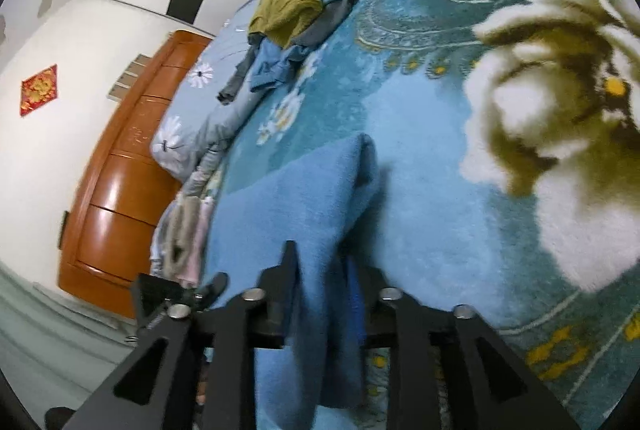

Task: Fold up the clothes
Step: 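Grasp the folded sweatshirt bundle with both grippers and lift it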

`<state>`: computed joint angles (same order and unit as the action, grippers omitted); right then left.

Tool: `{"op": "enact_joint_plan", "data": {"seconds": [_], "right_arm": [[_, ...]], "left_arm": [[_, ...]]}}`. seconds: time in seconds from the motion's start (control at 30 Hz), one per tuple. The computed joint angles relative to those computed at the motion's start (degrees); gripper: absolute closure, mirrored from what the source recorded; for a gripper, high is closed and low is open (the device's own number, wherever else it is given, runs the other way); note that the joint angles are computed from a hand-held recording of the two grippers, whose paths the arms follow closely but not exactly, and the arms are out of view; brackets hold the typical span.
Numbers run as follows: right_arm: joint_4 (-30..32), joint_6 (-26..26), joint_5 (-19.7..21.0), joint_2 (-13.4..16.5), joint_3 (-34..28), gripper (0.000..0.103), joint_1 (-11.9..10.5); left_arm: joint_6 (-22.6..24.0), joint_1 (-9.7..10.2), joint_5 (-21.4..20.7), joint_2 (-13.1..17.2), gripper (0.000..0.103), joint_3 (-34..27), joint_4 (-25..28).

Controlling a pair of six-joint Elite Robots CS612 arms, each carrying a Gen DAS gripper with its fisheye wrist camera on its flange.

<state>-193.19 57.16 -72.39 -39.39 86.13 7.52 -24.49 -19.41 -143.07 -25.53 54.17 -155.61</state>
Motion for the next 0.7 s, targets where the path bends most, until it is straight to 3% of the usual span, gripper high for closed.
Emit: {"op": "enact_joint_plan", "data": {"seconds": [0.2, 0.27, 0.3, 0.4, 0.57, 0.7], "right_arm": [[-2.75, 2.98, 1.37, 1.36, -0.77, 0.071, 0.10], [-3.26, 3.50, 2.30, 1.74, -1.40, 0.077, 0.16], [-3.72, 3.82, 2.56, 1.92, -1.60, 0.086, 0.17], [-4.46, 5.17, 2.85, 2.08, -1.94, 0.092, 0.15], [-4.79, 5.42, 1.88, 1.08, -2.27, 0.092, 0.46], [-4.12, 3.39, 0.91, -0.11, -3.18, 0.092, 1.04]], "left_arm": [[0.17, -0.03, -0.46, 0.04, 0.071, -0.06, 0.34], [1.02, -0.11, -0.31, -0.16, 0.071, -0.04, 0.55], [1.25, -0.13, -0.32, -0.20, 0.072, -0.13, 0.65], [1.39, -0.11, -0.89, -0.28, 0.078, -0.64, 0.41], [3.07, -0.13, -1.42, -0.86, 0.080, -1.71, 0.73], [0.33, 0.72, -3.81, -0.50, 0.080, -3.29, -2.66]]}}
